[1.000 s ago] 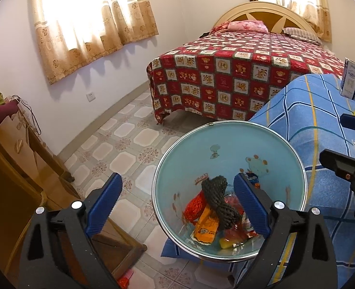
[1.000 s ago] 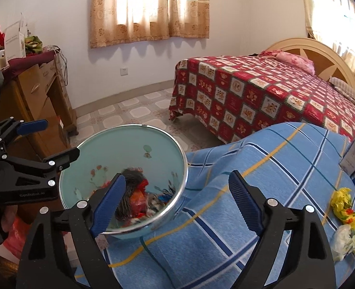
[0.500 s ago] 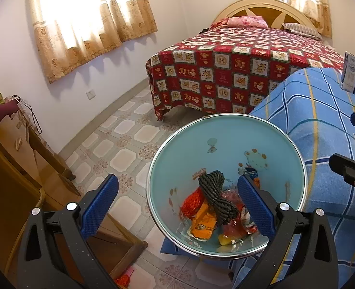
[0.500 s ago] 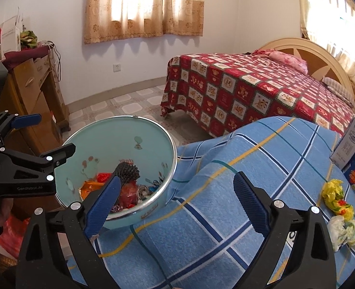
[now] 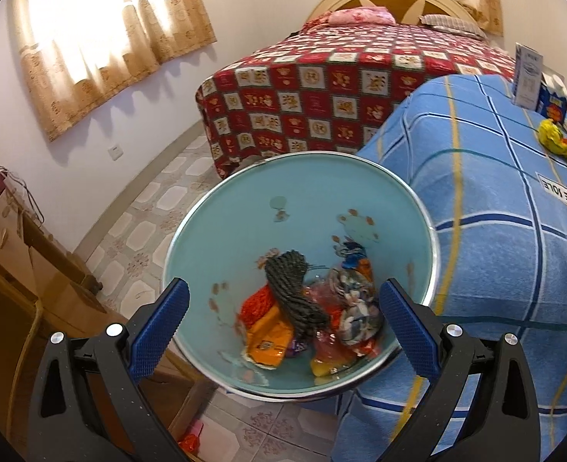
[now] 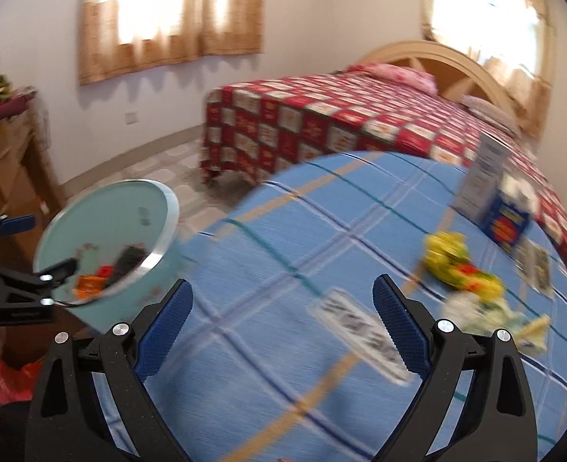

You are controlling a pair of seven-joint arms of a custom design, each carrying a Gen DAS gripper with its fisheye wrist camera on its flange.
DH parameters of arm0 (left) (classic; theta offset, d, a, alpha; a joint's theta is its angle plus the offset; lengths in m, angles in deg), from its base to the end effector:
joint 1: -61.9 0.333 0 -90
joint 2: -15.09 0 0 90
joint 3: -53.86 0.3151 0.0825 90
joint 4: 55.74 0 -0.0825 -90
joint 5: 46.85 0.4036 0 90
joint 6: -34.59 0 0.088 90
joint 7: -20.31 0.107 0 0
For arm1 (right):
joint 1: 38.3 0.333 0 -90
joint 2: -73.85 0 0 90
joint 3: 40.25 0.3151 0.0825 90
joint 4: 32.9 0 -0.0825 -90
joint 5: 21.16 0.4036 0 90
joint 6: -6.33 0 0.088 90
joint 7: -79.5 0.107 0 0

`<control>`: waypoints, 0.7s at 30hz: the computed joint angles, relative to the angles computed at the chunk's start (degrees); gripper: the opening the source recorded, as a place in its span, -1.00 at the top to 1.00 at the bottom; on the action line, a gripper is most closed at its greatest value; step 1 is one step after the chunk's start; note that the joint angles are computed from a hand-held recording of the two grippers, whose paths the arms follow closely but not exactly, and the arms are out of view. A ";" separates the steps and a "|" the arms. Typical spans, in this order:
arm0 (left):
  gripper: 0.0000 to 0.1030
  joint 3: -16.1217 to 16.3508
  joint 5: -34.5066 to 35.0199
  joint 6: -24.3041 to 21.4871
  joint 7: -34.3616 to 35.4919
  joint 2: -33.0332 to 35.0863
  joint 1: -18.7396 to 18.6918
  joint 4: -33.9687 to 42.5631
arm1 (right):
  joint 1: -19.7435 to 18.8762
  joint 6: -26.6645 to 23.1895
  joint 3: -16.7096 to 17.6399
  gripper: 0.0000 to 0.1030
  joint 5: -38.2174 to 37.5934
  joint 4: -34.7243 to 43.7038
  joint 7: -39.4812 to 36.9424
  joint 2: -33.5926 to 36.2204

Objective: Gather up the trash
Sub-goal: 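Move both open grippers back over the remaining trash on the bed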

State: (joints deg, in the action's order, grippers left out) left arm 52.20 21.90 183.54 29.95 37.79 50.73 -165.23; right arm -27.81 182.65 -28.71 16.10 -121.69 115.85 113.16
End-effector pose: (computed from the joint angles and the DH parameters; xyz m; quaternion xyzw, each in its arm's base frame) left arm 0.6383 -0.1636 0.2956 -0.7187 0.5857 -0.1322 0.3507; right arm 0.7329 0.2080 0.3232 -0.7975 0.4279 -0.2335 0.3555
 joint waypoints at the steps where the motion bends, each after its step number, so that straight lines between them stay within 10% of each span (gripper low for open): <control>1: -0.88 -0.12 -0.14 -0.01 0.25 0.19 -0.06 0.21 | 0.34 0.17 -1.73 -0.80 0.08 0.37 1.59 0.11; 14: -0.88 -0.08 -1.34 -0.30 1.70 1.40 -0.93 1.85 | 5.39 -1.39 -22.73 -0.80 -6.65 7.40 26.21 5.77; 21: -0.88 -0.08 -2.72 -0.54 3.01 2.20 -1.10 2.75 | -0.90 -14.05 -19.46 -0.23 -11.26 13.56 29.26 8.28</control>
